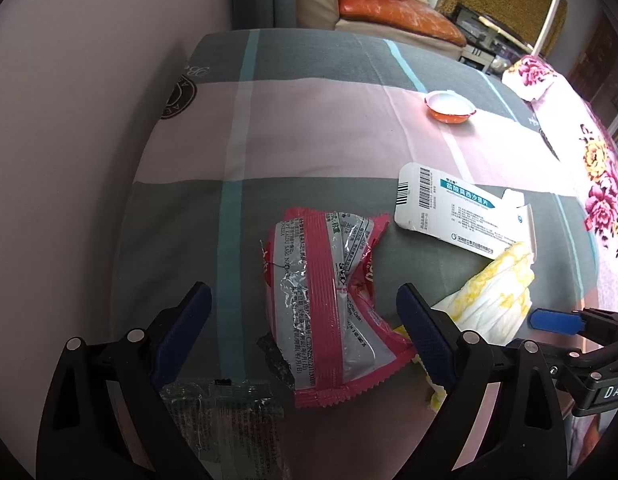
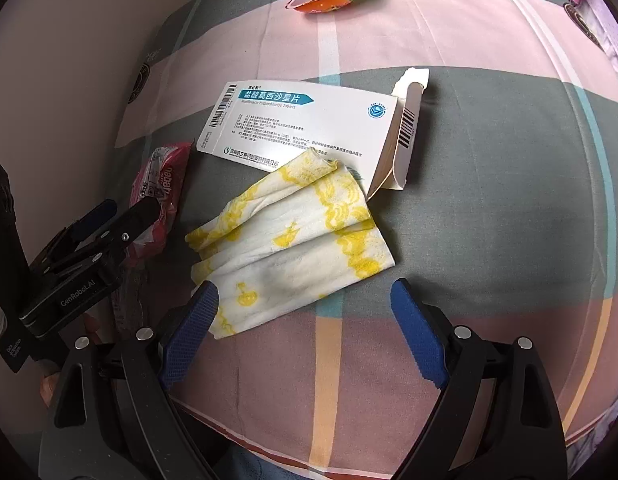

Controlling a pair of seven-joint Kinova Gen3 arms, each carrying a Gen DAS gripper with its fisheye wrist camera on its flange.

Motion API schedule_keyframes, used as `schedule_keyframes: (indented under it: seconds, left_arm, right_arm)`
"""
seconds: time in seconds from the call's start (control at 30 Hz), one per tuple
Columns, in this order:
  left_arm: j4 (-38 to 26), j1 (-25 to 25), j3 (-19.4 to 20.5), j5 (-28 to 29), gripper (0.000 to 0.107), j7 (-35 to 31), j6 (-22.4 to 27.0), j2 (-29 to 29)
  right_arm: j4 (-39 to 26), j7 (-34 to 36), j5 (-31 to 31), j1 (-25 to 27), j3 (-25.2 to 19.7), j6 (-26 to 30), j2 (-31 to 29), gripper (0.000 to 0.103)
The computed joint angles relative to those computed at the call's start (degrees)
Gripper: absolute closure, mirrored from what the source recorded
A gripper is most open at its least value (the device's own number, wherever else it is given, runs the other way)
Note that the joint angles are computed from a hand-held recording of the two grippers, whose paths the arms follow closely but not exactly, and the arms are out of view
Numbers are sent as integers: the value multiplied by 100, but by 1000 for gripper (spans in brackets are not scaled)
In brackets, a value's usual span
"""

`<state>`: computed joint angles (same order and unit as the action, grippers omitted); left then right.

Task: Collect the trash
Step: 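Move both open tools back toward the medicine box and wrappers, then grasp pink wrapper with left tool while right tool grasps yellow pad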

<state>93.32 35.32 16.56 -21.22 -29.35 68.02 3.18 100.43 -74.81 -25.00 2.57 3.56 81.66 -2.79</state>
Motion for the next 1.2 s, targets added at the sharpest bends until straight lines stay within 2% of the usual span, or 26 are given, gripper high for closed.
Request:
schedule_keyframes:
  seconds: [0.33, 0.57, 0.67, 0.73, 0.77, 0.83, 0.93, 1.2]
  left_arm:
    - [318, -395, -74, 397, 14, -70, -225, -343]
    - [502, -696, -96, 671, 14, -187, -421, -551]
    - [556, -796, -74, 822, 14, -277, -534, -590]
    - [541, -815, -37, 875, 14, -338, -562, -569]
    - [525, -810, -14, 883, 14, -358, -575, -545]
    - [502, -772, 31, 889, 14, -369, -615, -499]
    - [434, -667, 87, 891, 14, -415, -657, -375]
    - [268, -171, 91, 399, 14, -82, -533, -30]
  right_arm:
    - [58, -637, -2, -327, -256, -787, 83, 19]
    - [101, -1272, 770, -747, -562, -1508, 3, 22]
    - [187, -1420, 1146, -944, -677, -1714, -111, 36]
    - [265, -1360, 1262, -1028, -683, -1789, -207, 54]
    - [293, -1244, 1230, -1044, -642, -1792, -240, 59]
    - [305, -947, 1077, -1025, -513, -1717, -252, 83]
    - [311, -501, 712, -867, -274, -1517, -213, 92]
    - [320, 126, 319, -248, 166, -1135, -330, 93]
